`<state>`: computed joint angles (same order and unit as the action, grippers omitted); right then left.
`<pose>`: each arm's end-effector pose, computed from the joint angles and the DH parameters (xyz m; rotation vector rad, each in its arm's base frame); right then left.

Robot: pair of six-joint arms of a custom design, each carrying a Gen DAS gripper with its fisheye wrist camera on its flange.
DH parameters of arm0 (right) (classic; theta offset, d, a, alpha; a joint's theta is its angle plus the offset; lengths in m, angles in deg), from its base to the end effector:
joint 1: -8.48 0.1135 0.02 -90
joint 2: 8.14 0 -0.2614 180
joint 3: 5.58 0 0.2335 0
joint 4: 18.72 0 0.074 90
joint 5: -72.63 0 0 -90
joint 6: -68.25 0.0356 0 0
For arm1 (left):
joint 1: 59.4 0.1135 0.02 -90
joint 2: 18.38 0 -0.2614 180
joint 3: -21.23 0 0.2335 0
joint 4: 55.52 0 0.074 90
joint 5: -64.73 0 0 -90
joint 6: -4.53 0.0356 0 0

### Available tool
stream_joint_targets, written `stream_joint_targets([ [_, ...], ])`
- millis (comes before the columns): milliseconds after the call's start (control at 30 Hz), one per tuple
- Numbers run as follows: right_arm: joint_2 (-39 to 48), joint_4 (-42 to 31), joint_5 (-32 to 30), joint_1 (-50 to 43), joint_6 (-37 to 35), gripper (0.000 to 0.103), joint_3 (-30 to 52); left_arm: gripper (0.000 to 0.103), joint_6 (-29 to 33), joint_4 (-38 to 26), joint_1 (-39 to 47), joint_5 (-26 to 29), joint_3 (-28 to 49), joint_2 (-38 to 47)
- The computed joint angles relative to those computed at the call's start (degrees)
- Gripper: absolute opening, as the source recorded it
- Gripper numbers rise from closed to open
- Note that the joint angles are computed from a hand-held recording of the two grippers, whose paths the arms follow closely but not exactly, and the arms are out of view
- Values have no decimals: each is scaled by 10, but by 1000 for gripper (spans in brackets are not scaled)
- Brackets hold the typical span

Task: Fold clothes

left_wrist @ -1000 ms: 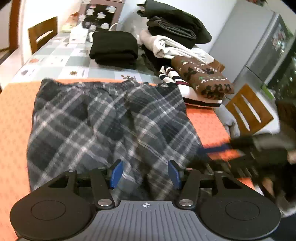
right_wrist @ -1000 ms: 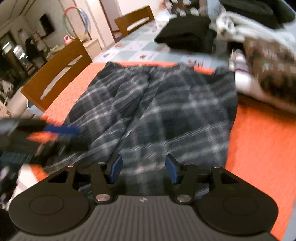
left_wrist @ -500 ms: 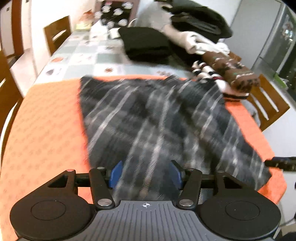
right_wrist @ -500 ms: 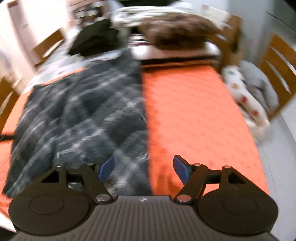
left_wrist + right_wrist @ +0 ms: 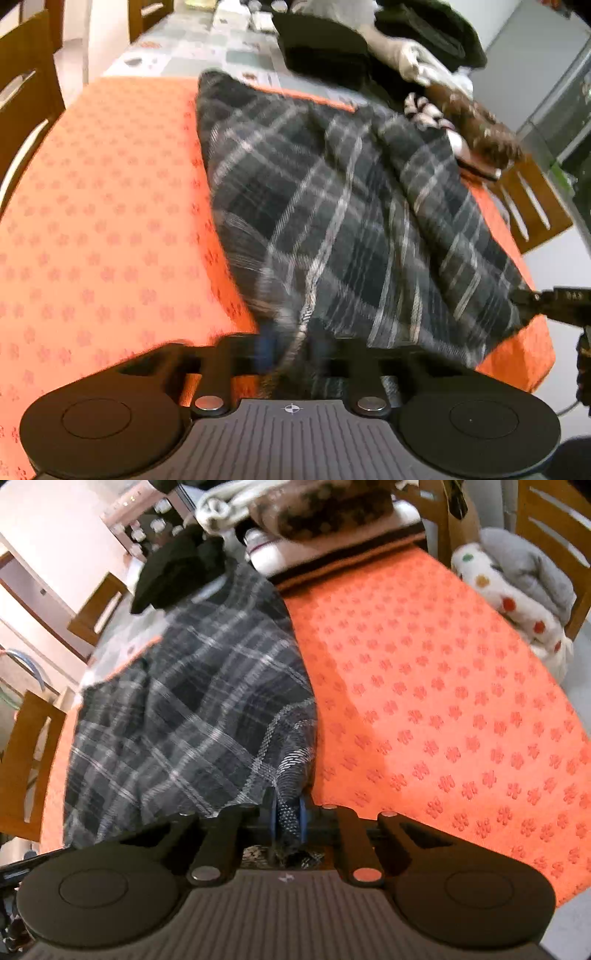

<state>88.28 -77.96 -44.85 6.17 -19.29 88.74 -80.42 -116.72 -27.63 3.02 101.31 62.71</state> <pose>0.3336 0.0030 0.2721 -0.0536 2.5801 0.6306 0.2317 0.1237 0.2744 -0.4267 2.4721 -0.4031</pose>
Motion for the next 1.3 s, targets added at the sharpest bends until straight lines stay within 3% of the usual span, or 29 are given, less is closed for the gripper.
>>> stream_joint_targets([
  [333, -47, -90, -70, -27, 29, 11, 92, 11, 67, -106, 63, 73, 124, -37],
  [467, -69, -118, -76, -37, 29, 11, 85, 11, 140, -184, 99, 93, 159, -33],
  [567, -84, -116, -55, -46, 27, 11, 48, 11, 193, -216, 110, 83, 137, -41],
  [733, -86, -62, 20, -20, 17, 16, -29, 17, 232, -184, 114, 55, 52, -47],
  [833, -88, -40, 116, 24, -11, 31, -32, 28, 243, -159, 131, 68, 32, -52],
  [933, -107, -20, 164, 51, -38, 48, -31, 43, 248, -135, 136, 86, 36, -56],
  [1000, -103, -19, 163, 57, -53, 53, -12, 47, 236, -123, 129, 98, 43, -53],
  [1300, -68, 19, 146, 174, -62, 54, 12, 50, 158, -44, 52, 74, 28, -54],
])
